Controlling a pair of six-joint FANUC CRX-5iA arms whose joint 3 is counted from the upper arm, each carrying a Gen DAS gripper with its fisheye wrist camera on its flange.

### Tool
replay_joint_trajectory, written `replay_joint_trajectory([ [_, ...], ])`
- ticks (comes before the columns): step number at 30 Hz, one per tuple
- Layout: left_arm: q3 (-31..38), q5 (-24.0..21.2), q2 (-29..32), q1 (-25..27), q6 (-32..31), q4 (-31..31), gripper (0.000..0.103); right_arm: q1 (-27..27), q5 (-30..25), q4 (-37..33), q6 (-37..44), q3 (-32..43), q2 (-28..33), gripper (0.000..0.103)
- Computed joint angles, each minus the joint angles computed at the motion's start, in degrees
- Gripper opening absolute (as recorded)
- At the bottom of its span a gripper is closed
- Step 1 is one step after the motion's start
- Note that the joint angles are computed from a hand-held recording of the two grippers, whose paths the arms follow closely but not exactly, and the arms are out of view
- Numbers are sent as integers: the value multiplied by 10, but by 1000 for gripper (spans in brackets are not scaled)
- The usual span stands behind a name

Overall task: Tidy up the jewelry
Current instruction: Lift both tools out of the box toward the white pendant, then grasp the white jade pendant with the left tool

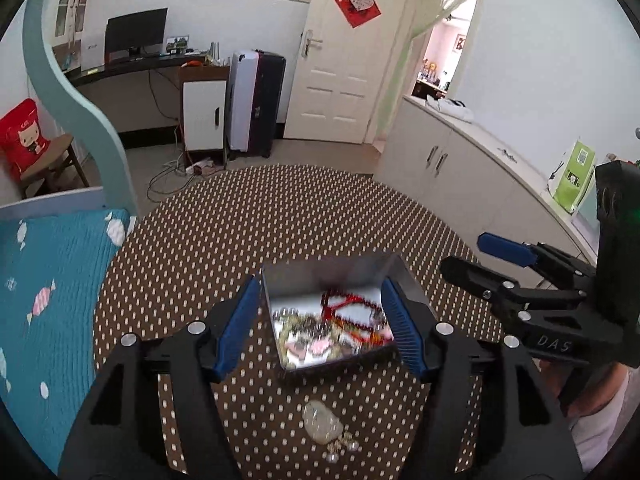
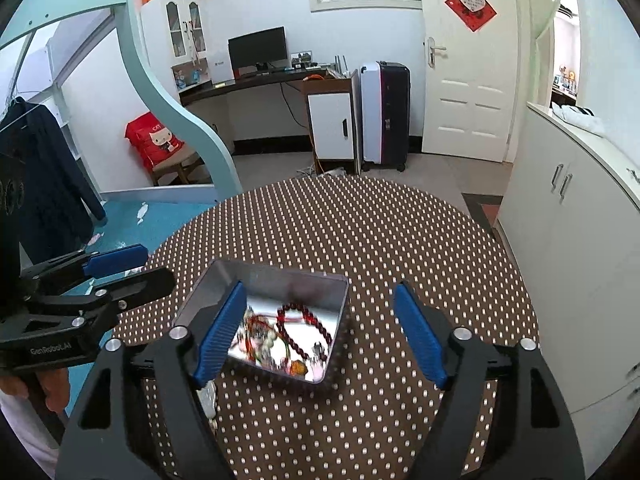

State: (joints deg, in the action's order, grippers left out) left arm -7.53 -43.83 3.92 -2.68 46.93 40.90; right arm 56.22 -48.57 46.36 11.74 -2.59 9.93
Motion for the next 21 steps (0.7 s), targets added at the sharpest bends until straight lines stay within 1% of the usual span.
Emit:
replay_joint_trajectory([
  [1, -10, 0, -7, 2, 7, -9, 65, 2, -2, -2, -3, -5, -2, 81],
  [2, -14, -3, -9, 3, 12, -16, 70, 5, -4, -7, -7, -10, -5, 83],
  [3, -20, -6, -12, 5, 15, -23, 73, 8, -7, -12, -11, -13, -7, 89],
  [5, -35, -19, -19, 9, 17, -34, 75, 15, -11, -14, -30, -29, -14, 92],
  [6, -41, -26, -21, 10, 19, -38, 78, 17, -12, -19, -30, -31, -15, 94],
  [8, -52, -33, -22, 11, 15, -39, 81, 24, -24, -31, -31, -36, -17, 95],
  [10, -56, -42, -20, 8, 25, -54, 81, 29, -34, -44, -33, -43, -19, 95],
  [15, -54, -48, -6, -1, 68, -94, 80, 32, -39, -76, -46, -60, -28, 95],
  [16, -54, -47, -4, -4, 76, -103, 80, 33, -40, -80, -47, -61, -28, 95],
  [18, -50, -47, 2, -12, 83, -123, 68, 33, -42, -85, -51, -63, -29, 95],
  [19, -47, -49, 7, -15, 88, -130, 66, 33, -44, -88, -54, -64, -30, 95],
  [21, -42, -56, 18, -19, 94, -141, 53, 35, -44, -90, -56, -67, -31, 95],
])
